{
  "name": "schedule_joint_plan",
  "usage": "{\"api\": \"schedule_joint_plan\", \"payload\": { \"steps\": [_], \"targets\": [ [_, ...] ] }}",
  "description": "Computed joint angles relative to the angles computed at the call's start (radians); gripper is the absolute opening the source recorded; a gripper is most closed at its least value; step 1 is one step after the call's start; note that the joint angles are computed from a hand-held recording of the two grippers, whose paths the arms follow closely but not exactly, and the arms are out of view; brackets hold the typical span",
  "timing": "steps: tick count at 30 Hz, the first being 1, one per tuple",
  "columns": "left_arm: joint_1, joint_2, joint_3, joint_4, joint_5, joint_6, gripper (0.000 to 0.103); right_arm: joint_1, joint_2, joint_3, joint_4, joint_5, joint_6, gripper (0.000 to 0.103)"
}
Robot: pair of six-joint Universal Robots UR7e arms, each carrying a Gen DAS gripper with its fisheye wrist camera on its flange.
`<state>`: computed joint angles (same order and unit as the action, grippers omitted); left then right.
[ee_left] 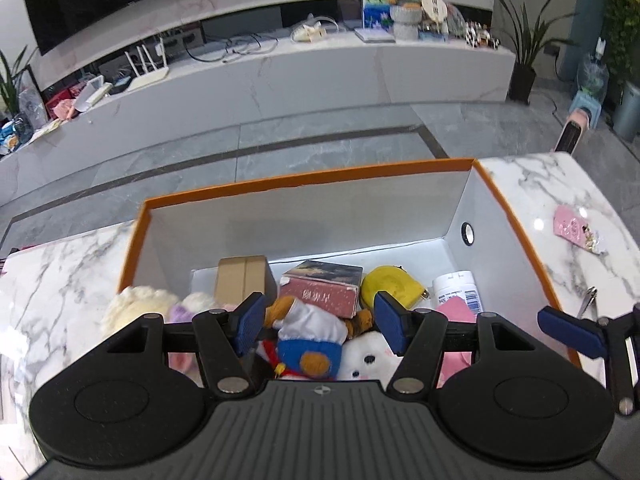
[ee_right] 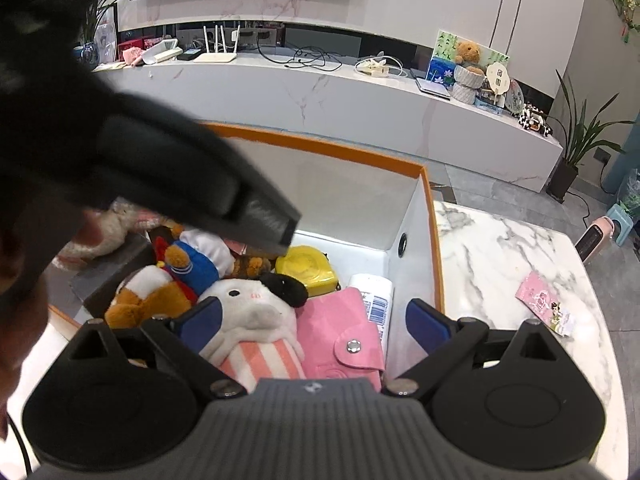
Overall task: Organize objects
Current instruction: 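Withdraw both grippers up and away from the orange box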
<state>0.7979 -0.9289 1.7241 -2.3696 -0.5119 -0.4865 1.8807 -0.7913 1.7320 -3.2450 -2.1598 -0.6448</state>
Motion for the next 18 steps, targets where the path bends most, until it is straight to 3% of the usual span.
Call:
{"api": "schedule_joint_plan", "payload": {
  "steps": [11, 14, 18],
  "targets": [
    [-0.097, -0.119, 0.170, -0.011, 0.091, -0.171, 0.070, 0.030, -0.067, 0.084, -0.032, -0.005, 0.029, 0.099],
    [-0.137, -0.158, 0.221, 0.059, 0.147, -0.301, 0.071, 0.035, -0.091, 0.118, -0.036, -0.014, 0.041, 0.099],
    [-0.188, -0.218, 0.263, 0.295, 0.196, -0.577, 0.073, 0.047, -0.119, 0.158, -0.050, -0.028, 0.065, 0.099]
  ]
}}
